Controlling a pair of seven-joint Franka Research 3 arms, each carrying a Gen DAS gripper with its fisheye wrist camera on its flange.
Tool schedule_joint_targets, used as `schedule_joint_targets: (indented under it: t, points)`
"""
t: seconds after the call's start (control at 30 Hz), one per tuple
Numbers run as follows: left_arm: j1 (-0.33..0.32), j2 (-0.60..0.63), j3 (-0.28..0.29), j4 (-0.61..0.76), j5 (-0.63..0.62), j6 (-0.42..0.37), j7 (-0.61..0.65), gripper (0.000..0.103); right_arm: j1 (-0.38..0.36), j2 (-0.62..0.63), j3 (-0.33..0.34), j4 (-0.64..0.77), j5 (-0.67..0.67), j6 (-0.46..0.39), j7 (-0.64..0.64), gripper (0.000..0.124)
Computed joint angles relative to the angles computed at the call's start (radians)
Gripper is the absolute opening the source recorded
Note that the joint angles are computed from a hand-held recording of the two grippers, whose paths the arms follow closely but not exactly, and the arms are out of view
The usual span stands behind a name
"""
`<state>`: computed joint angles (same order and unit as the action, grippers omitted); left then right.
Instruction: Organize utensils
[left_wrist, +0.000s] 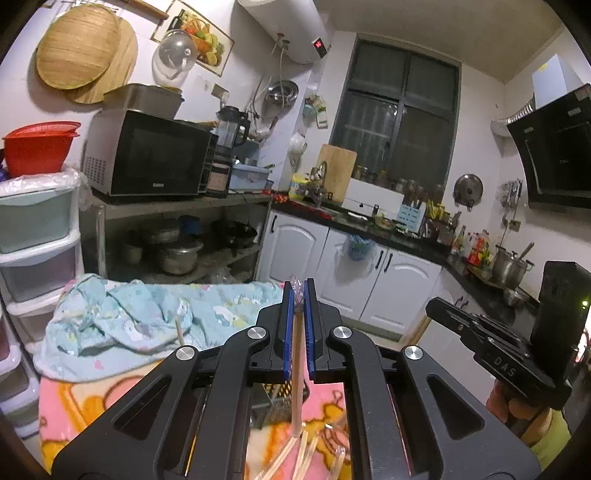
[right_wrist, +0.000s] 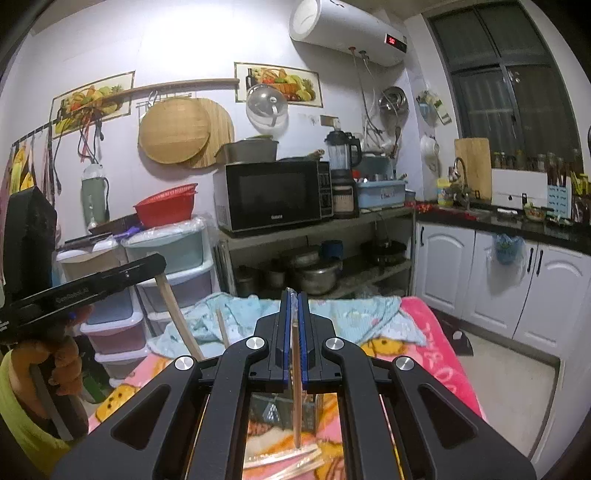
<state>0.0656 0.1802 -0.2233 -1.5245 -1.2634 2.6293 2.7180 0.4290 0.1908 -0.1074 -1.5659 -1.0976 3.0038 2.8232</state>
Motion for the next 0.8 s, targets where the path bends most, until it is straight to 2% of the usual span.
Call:
schedule_joint_targets:
  t: [0.13, 0.4, 0.63, 0.8]
  points:
    - [-0.006, 0.037, -0.004, 0.06, 0.035, 0.025, -0.031, 0.003, 0.001, 0.037, -0.001, 0.064, 0.047, -0.002, -0.055, 0.004]
    - [-0.002, 0.159, -0.048, 0.198, 0.221, 0.097, -0.199, 0.003, 0.037, 0.119, -0.052, 0.193, 0.183, 0.008, -0.155, 0.004]
    - [-0.008, 0.262, -0.071, 0.291, 0.406, 0.138, -0.343, 0.003, 0.087, 0.193, -0.13, 0.288, 0.269, 0.01, -0.216, 0.004]
    - [0.015, 0.303, -0.113, 0.312, 0.481, 0.16, -0.382, 0.003, 0.109, 0.255, -0.177, 0.347, 0.336, 0.003, -0.264, 0.004]
